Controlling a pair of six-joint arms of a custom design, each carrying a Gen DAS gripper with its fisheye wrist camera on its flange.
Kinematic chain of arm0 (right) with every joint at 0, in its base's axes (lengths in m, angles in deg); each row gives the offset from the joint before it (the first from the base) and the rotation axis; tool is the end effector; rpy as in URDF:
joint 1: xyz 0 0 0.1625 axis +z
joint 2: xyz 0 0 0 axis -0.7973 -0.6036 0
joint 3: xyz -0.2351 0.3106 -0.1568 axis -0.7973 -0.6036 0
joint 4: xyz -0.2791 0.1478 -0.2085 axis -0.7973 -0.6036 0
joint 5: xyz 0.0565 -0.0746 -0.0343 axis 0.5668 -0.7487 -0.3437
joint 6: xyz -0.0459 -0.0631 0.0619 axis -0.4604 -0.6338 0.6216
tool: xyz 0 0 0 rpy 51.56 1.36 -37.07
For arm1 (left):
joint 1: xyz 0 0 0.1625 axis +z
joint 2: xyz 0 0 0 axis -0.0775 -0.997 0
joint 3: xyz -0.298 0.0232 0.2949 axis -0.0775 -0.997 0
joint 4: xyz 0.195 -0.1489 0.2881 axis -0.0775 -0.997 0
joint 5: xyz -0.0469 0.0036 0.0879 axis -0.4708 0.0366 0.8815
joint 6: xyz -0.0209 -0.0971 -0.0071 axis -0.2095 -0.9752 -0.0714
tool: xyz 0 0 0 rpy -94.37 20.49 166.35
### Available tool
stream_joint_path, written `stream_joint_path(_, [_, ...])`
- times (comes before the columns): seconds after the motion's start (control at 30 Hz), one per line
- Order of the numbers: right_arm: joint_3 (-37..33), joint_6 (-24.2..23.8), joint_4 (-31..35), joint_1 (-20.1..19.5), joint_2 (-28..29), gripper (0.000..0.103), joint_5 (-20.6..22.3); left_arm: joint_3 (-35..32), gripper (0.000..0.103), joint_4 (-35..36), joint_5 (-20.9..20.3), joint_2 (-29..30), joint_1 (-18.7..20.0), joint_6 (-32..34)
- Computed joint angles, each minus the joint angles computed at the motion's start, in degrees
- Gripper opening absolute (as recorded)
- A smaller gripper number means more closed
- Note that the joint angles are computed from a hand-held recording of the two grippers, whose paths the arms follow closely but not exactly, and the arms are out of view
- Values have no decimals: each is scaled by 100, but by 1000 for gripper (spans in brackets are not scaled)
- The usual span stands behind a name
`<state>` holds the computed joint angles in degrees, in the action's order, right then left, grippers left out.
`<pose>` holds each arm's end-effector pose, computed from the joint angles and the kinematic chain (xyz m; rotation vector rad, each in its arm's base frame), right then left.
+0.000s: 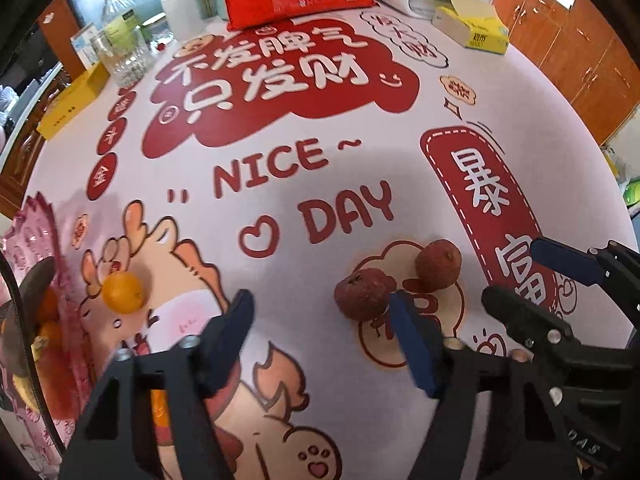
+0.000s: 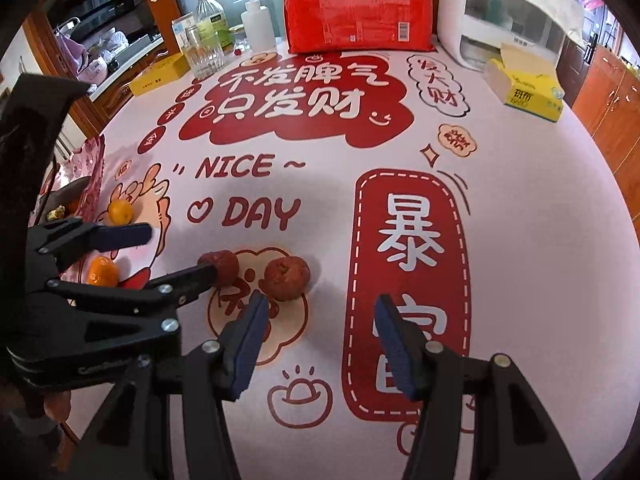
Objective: Organize fruits
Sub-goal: 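Grasp a date with the left tool while the right tool grasps the other date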
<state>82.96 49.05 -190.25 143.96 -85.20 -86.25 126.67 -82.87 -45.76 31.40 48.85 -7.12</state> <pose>0.0839 -0.6080 0.3277 0.1314 -2.3687 0.5746 -0.4275 -0.6864 -0.0337 0.7575 2.3720 -0.1466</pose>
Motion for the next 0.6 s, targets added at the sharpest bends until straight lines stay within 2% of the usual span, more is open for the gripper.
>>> stream_joint_path(0.13, [-58, 0, 60, -48, 46, 56, 60, -31, 55, -195, -119, 51, 22, 129])
stream_joint_path(0.37, [-158, 27, 163, -118, 107, 56, 180, -64, 23, -419, -500, 64, 64, 431])
stream_joint_path(0.43, [-185, 24, 188, -129, 126, 56, 233, -39, 18, -464, -584, 45, 81, 483])
stream_joint_path(0.6, [-262, -18, 288, -143, 208, 56, 343, 29, 16, -524, -532, -23, 105, 481])
